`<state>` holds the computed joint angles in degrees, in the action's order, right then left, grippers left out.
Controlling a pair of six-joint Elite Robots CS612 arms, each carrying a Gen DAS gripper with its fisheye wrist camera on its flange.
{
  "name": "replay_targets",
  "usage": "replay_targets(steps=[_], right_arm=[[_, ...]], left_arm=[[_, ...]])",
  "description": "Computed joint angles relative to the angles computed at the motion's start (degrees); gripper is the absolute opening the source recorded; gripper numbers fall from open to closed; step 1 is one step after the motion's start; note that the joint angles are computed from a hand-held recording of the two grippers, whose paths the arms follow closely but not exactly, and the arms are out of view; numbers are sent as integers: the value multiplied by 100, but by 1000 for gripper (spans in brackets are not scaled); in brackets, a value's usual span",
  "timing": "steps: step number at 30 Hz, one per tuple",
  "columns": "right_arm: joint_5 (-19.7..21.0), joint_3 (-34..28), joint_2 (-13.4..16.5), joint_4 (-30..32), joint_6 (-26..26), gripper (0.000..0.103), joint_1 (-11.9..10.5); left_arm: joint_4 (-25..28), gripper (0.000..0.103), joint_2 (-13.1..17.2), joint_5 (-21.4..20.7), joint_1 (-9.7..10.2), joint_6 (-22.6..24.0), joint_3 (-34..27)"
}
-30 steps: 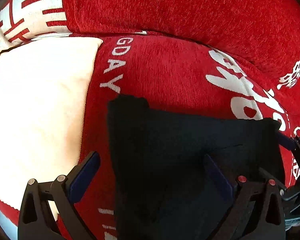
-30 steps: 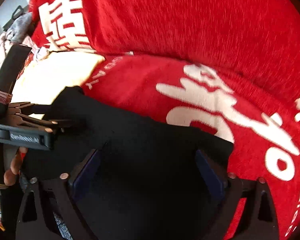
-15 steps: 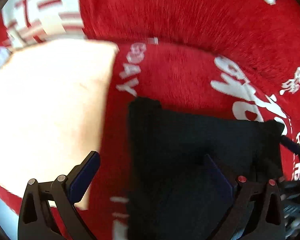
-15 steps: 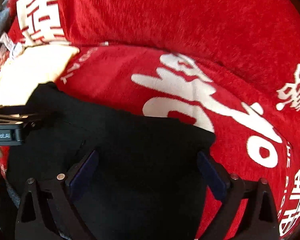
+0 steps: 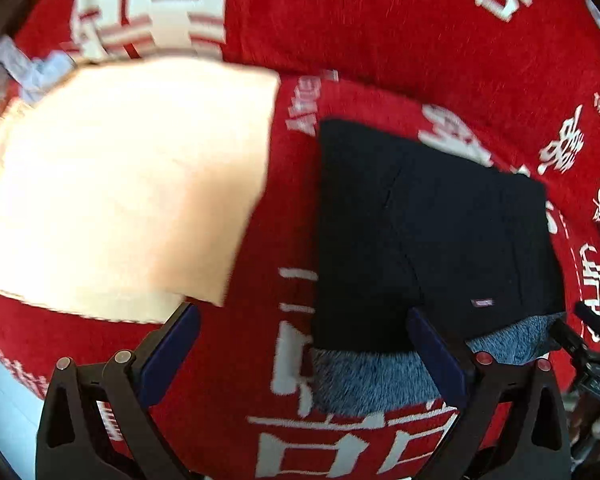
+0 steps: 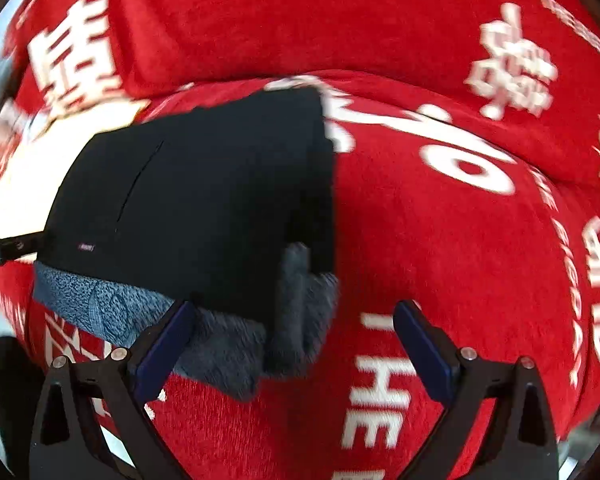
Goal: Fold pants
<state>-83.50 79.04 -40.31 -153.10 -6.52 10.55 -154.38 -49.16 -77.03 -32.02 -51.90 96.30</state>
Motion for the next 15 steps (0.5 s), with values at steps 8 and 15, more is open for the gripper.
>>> replay_targets(steps=[8,15], right_arm=[[-524,51,80,211,87,100,158],[-213,531,-182,-1018,131,99,171]], left_arm=[[434,103,42,55,-47,-169,-1],[-3,103,-30,159,-172,31,108]])
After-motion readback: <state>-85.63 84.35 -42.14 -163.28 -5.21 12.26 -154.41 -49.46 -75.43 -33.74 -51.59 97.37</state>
